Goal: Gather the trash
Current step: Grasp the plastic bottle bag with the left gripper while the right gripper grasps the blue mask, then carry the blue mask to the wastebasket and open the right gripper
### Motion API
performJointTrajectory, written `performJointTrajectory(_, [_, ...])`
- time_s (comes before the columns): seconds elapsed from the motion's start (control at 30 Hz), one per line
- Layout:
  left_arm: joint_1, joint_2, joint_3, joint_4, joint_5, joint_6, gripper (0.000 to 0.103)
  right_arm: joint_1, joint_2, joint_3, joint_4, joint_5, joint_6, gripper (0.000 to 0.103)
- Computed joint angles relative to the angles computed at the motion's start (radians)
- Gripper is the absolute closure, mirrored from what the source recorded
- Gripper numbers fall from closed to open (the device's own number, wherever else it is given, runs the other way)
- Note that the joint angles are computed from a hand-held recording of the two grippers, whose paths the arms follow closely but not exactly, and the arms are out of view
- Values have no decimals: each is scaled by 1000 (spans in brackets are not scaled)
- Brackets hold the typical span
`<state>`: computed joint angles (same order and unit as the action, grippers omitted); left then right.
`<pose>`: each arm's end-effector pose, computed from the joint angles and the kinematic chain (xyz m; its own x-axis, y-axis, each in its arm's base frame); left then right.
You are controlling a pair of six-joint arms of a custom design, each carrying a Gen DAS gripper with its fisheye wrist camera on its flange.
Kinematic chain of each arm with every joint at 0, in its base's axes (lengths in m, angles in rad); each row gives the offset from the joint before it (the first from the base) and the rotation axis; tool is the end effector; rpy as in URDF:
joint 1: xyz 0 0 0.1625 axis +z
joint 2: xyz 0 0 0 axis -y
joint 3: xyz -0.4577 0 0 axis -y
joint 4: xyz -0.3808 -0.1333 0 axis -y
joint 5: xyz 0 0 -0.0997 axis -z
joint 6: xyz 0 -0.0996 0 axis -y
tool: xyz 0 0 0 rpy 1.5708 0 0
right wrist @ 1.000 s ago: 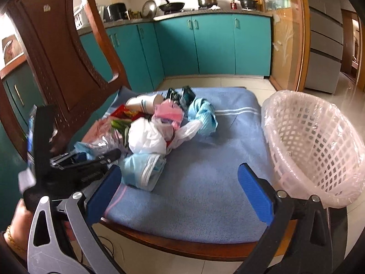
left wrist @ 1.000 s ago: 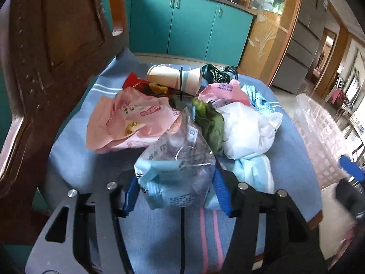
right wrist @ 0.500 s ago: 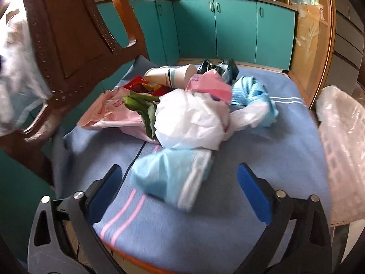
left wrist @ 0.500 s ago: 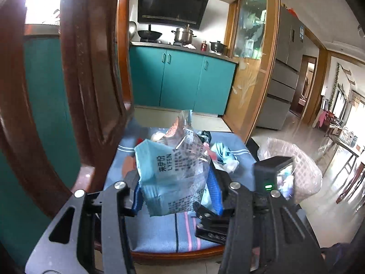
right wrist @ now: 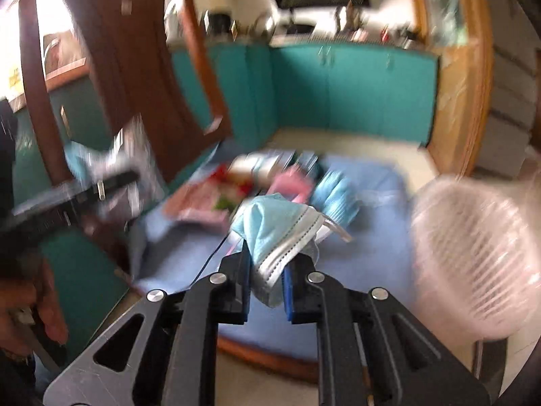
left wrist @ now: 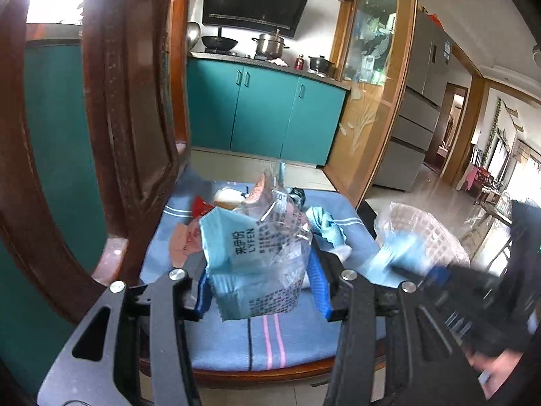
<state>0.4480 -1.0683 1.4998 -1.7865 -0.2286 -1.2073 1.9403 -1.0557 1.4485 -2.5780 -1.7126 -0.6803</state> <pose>-0.4941 -0.4930 0.3610 -0.7910 -0.2907 -0.5384 0.3970 0.4258 -0.8131 0.3696 -0.6242 0.3920 -0.5549 -0.6982 0.4524 -0.8286 0.4152 -0.3755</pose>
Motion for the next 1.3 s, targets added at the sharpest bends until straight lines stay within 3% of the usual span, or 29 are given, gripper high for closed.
performJointTrajectory(0.23, [8, 50, -13, -82, -35, 108, 55, -22, 18, -42, 27, -13, 35, 87])
performJointTrajectory(1.3, [24, 66, -32, 11, -81, 59, 54, -22, 26, -52, 52, -34, 49, 88])
